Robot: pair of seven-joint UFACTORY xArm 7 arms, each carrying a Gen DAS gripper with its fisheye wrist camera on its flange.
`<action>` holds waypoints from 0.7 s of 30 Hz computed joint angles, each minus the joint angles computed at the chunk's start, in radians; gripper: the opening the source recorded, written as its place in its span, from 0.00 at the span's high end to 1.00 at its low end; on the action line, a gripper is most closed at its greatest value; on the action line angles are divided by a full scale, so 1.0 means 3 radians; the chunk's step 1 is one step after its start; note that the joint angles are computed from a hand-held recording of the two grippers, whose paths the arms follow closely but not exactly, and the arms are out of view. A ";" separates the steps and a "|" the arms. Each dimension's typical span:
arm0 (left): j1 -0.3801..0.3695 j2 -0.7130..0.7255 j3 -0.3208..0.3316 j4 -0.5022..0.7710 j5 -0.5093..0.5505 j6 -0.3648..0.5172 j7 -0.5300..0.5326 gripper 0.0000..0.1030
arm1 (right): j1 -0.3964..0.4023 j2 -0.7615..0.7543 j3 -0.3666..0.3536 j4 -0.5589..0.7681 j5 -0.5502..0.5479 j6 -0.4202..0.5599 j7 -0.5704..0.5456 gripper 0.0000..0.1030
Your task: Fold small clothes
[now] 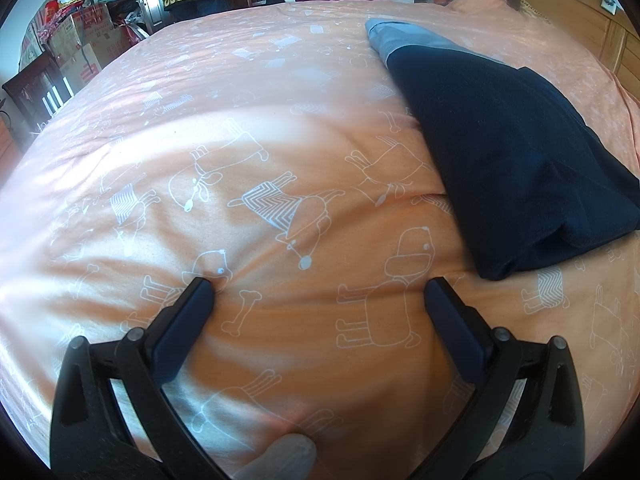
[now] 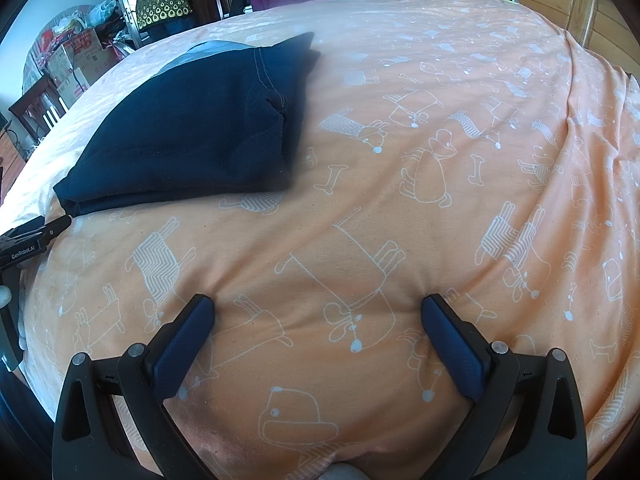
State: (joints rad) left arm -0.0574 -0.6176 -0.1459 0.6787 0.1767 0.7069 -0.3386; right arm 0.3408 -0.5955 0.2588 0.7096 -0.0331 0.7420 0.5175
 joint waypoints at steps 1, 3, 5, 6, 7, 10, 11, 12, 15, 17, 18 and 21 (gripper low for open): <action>-0.0001 -0.0001 -0.0002 -0.0001 -0.0001 -0.0003 -0.0005 0.00 | 0.0001 -0.0003 0.0005 0.0000 -0.0002 0.0003 0.0007 0.00; -0.0003 -0.0003 -0.0006 -0.0005 -0.0003 -0.0012 -0.0020 0.00 | 0.0003 -0.0007 0.0002 -0.0004 -0.0001 -0.0004 0.0010 0.00; -0.0001 0.0007 -0.0015 0.0005 0.0002 -0.0005 -0.0032 0.00 | -0.0002 0.0008 0.0010 0.0011 -0.0014 0.0012 0.0013 0.00; -0.0001 0.0001 -0.0021 0.0005 0.0005 0.0006 -0.0042 0.00 | -0.0004 0.0015 0.0017 0.0019 -0.0023 0.0022 0.0016 0.00; -0.0001 0.0008 -0.0025 0.0010 0.0010 0.0004 -0.0048 0.00 | -0.0005 0.0022 0.0021 0.0026 -0.0032 0.0027 0.0017 0.00; -0.0009 -0.0013 -0.0034 -0.0006 0.0013 0.0005 -0.0073 0.00 | 0.0000 0.0016 0.0018 0.0021 -0.0031 0.0016 0.0025 0.00; -0.0011 -0.0011 -0.0034 -0.0005 0.0015 0.0004 -0.0077 0.00 | -0.0002 0.0015 0.0023 0.0023 -0.0036 0.0022 0.0033 0.00; -0.0011 -0.0013 -0.0033 -0.0006 0.0018 0.0005 -0.0078 0.00 | -0.0002 0.0016 0.0026 0.0024 -0.0041 0.0026 0.0036 0.00; -0.0015 -0.0012 -0.0033 -0.0006 0.0021 0.0007 -0.0084 0.00 | 0.0001 0.0013 0.0029 0.0023 -0.0047 0.0030 0.0045 0.00; -0.0017 -0.0010 -0.0032 -0.0004 0.0023 0.0006 -0.0087 0.00 | 0.0002 0.0012 0.0028 0.0024 -0.0051 0.0036 0.0047 0.00; -0.0019 -0.0011 -0.0031 -0.0005 0.0023 0.0006 -0.0087 0.00 | 0.0002 0.0012 0.0030 0.0026 -0.0052 0.0038 0.0050 0.00; -0.0019 -0.0005 -0.0031 -0.0001 0.0026 0.0006 -0.0091 0.00 | 0.0003 0.0016 0.0029 0.0029 -0.0055 0.0038 0.0052 0.00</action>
